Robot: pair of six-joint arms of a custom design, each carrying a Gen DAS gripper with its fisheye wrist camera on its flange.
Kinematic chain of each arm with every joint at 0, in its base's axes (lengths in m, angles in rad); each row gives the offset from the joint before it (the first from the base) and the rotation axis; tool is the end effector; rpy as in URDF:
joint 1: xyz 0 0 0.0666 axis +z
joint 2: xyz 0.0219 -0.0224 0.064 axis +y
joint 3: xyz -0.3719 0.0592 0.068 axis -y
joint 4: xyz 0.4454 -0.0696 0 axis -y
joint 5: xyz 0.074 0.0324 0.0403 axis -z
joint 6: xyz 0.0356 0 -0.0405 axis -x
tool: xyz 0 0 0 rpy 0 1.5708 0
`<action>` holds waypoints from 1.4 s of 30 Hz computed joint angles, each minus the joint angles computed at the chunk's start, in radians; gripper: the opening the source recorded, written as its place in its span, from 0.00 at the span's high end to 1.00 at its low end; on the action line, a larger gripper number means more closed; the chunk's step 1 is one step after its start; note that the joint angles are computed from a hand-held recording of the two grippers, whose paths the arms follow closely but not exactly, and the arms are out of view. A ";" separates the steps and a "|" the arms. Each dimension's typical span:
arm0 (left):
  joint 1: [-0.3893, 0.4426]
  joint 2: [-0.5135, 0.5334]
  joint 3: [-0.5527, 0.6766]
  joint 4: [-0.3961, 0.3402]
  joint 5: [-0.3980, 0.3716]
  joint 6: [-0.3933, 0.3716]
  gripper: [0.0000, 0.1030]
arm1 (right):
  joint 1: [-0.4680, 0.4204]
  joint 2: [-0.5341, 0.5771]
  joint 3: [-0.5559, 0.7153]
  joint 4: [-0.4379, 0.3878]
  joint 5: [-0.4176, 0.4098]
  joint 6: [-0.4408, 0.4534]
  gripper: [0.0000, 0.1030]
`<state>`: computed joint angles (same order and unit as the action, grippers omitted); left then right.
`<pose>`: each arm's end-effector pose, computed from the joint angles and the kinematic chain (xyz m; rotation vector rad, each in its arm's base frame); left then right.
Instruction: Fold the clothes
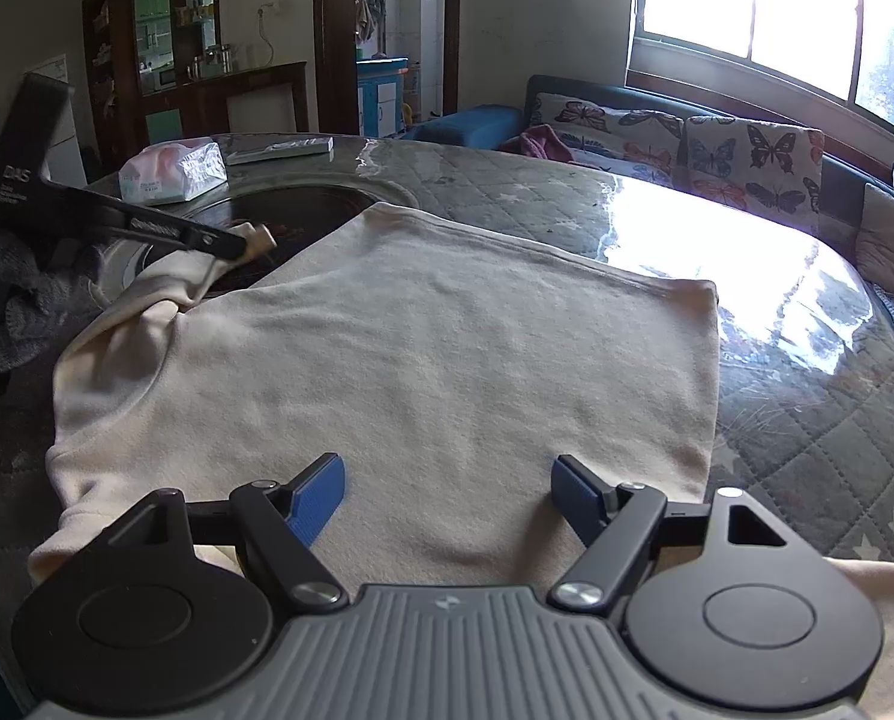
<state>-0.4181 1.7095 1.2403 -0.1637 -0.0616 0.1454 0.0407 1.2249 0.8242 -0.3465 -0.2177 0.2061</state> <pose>0.5729 -0.2526 0.2232 0.2666 2.1972 -0.2462 0.4489 0.0256 0.2557 -0.3920 2.2685 0.1675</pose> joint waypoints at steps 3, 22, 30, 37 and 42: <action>0.024 -0.062 -0.066 0.043 -0.020 0.050 0.95 | 0.002 -0.003 -0.003 0.003 0.005 -0.002 0.25; -0.034 0.005 0.017 -0.040 0.010 -0.038 0.89 | 0.005 -0.009 -0.013 0.013 0.005 -0.012 0.24; -0.050 0.087 0.102 -0.090 -0.040 -0.085 0.74 | 0.001 -0.010 -0.017 0.024 -0.006 -0.021 0.24; -0.035 0.070 0.082 -0.080 -0.051 -0.068 0.92 | 0.005 -0.010 -0.019 0.027 0.000 -0.024 0.24; -0.009 -0.026 -0.027 0.009 -0.078 -0.024 0.97 | 0.006 -0.012 -0.020 0.028 0.005 -0.025 0.24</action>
